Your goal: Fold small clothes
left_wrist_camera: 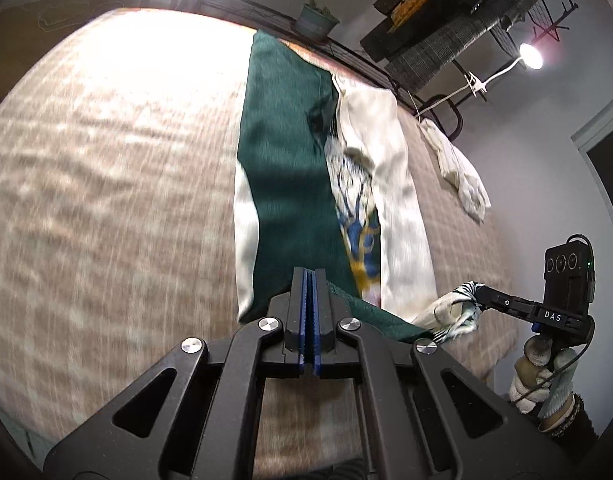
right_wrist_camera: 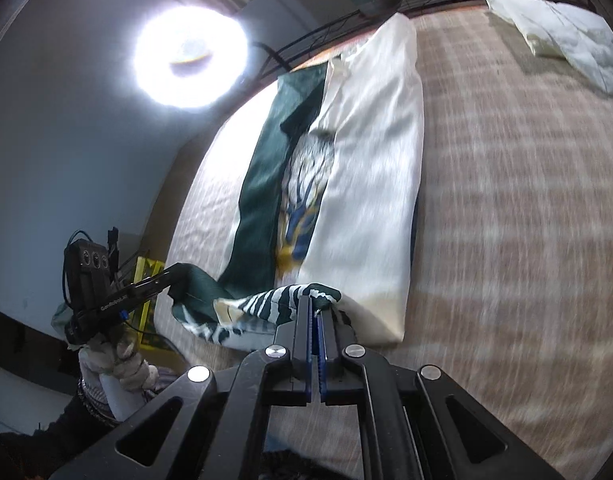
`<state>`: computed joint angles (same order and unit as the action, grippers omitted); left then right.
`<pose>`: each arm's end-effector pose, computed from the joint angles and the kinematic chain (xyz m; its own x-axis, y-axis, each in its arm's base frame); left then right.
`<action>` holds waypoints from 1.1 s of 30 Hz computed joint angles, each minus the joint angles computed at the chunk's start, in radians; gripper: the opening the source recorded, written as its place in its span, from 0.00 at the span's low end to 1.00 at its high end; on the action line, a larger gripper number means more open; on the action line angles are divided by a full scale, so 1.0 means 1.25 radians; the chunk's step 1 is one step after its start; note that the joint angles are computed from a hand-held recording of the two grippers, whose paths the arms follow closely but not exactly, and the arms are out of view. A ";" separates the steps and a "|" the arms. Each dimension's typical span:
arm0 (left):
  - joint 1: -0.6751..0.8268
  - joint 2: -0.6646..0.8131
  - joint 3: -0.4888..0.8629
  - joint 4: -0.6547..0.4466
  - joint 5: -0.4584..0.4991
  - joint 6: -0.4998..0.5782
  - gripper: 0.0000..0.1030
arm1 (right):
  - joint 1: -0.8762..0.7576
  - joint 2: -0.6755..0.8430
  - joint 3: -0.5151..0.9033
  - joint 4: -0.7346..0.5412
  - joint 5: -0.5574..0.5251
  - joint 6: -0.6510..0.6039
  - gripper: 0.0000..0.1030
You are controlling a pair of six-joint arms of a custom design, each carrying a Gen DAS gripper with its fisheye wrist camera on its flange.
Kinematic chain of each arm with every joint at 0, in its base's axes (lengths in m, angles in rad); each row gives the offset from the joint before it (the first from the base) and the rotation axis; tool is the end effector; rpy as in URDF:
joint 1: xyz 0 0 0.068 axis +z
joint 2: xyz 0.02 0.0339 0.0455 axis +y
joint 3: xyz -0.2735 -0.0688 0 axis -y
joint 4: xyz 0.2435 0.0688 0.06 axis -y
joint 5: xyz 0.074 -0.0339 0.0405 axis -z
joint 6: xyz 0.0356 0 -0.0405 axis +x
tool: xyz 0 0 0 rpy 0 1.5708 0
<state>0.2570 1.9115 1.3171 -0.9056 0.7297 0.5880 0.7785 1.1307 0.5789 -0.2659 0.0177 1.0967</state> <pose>0.3482 0.0670 0.1843 -0.8825 0.1956 -0.4277 0.4154 0.7504 -0.5141 0.1551 0.1521 0.2044 -0.8541 0.4070 -0.3237 0.1455 0.7847 0.6026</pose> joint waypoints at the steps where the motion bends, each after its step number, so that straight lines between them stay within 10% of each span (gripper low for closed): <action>1: -0.008 0.008 0.013 0.005 -0.002 -0.012 0.00 | -0.023 0.011 0.011 -0.001 -0.008 -0.021 0.00; 25: -0.157 0.260 0.325 0.094 -0.104 -0.285 0.00 | -0.305 0.296 0.130 0.130 -0.147 -0.160 0.00; 29: -0.157 0.274 0.351 0.116 -0.133 -0.322 0.04 | -0.317 0.318 0.154 0.097 -0.132 -0.173 0.14; 30: -0.154 0.277 0.359 0.114 -0.131 -0.324 0.15 | -0.320 0.314 0.151 0.099 -0.126 -0.169 0.33; 33: -0.149 0.267 0.351 0.139 -0.131 -0.330 0.24 | -0.329 0.307 0.157 0.082 -0.112 -0.188 0.35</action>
